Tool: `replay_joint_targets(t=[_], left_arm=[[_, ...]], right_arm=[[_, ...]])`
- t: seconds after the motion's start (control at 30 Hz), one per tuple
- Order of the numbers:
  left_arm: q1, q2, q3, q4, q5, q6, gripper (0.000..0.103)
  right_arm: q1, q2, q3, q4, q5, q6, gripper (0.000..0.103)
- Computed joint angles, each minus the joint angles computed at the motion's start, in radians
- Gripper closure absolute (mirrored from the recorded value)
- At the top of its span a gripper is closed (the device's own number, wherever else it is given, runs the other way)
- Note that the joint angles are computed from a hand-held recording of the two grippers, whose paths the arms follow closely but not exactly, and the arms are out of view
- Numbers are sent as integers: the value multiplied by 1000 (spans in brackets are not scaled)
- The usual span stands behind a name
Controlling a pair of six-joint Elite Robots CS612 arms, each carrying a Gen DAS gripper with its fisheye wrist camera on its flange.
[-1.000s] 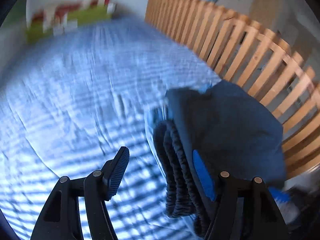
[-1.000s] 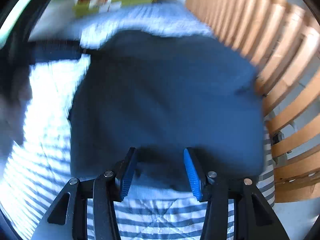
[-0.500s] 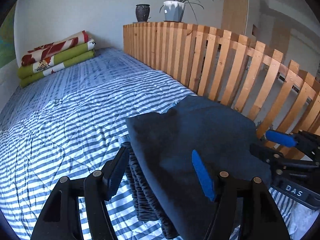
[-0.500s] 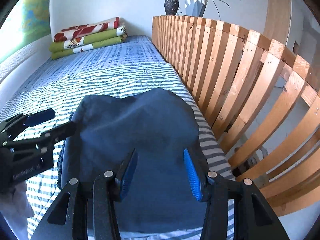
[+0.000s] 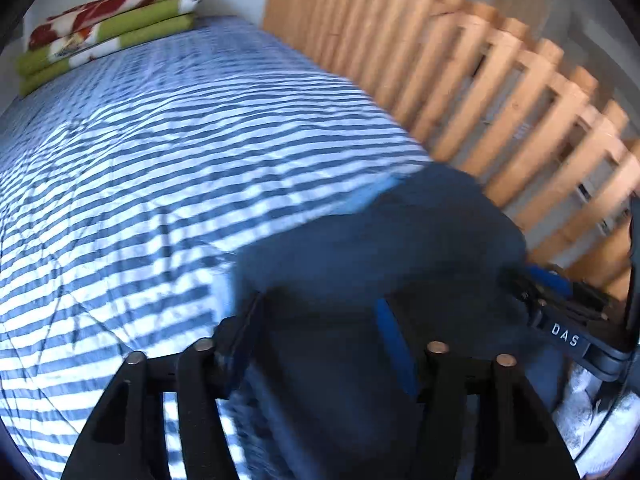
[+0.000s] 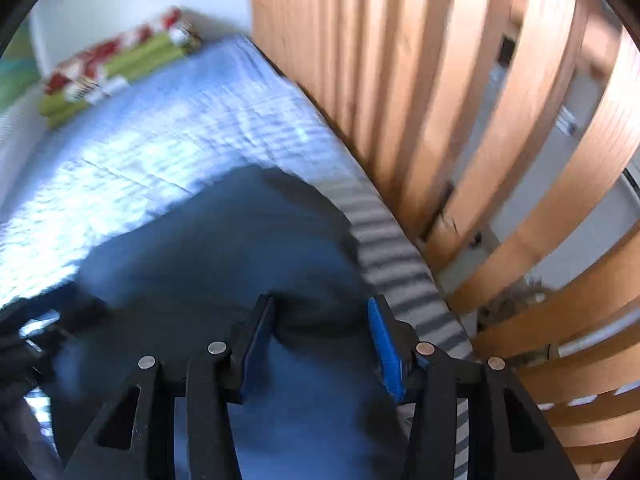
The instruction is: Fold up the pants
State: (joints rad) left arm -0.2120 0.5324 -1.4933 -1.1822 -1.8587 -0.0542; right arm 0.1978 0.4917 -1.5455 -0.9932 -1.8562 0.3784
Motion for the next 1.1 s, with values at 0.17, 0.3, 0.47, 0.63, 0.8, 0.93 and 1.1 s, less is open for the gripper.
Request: replay_joint_targets(t=[0.17,0.3,0.47,0.63,0.8,0.93,1.1], left_arm=[[36,-2,-36,30,-74,27,44],[54,23,-144,121,-160,120,43],[40,74,-236,207,-150,172,41],[39,93,-278,290,-136,225,38],[60,93,-343,347,-129,246,38],[113,85,-405,390,-145,229,38],[177,49,-464,463,-155,235,38]], right_arm=[[19,17,-57,-34,-18,-21,59],[48,32,-134,-24,-9,-70,58],[55,52,-195,109,27,-71,57],[55,84,-264,228,-3,-50,58],[62,72,-309,228,11,-9,58],[92,52,-323,194,25,15,58],[163,32,-358,163,8,53,57]])
